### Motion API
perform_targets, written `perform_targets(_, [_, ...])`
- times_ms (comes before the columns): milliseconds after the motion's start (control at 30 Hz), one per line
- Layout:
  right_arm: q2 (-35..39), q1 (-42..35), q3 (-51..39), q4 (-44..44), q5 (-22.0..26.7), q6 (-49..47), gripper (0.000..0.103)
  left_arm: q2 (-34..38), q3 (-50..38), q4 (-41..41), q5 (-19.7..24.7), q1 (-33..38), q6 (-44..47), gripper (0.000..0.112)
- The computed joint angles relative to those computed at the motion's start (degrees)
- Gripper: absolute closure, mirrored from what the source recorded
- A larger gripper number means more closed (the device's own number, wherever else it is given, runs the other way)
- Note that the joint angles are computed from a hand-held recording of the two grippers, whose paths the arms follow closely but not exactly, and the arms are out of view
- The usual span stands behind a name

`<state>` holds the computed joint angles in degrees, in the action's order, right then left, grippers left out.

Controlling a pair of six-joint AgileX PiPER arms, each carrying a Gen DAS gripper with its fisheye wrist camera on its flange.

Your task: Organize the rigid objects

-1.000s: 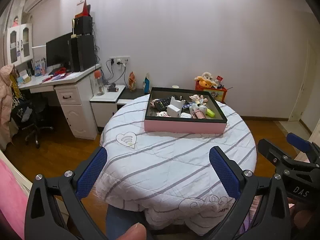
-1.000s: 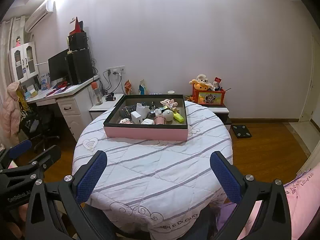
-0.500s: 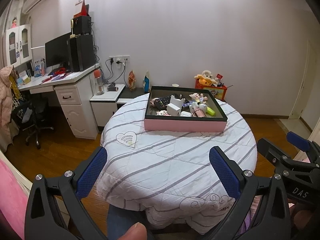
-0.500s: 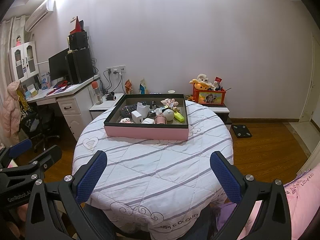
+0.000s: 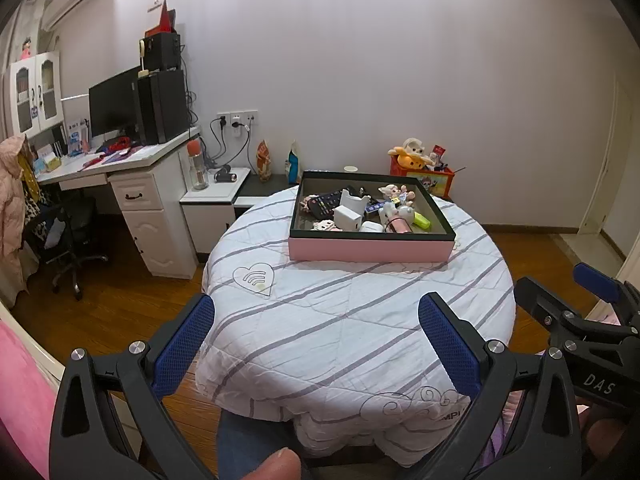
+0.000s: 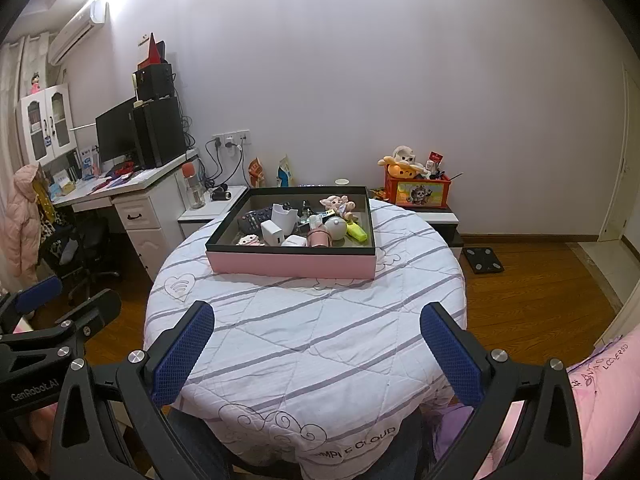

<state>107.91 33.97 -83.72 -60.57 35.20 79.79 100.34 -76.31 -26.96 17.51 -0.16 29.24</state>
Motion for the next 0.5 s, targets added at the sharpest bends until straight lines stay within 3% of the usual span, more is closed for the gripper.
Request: perform_targets(500, [0.03,-0.25,0.04,-0.10,-0.28,0.02,0.000,0.94,-1.68,1.11,2.29,0.88,-0.55,0.009])
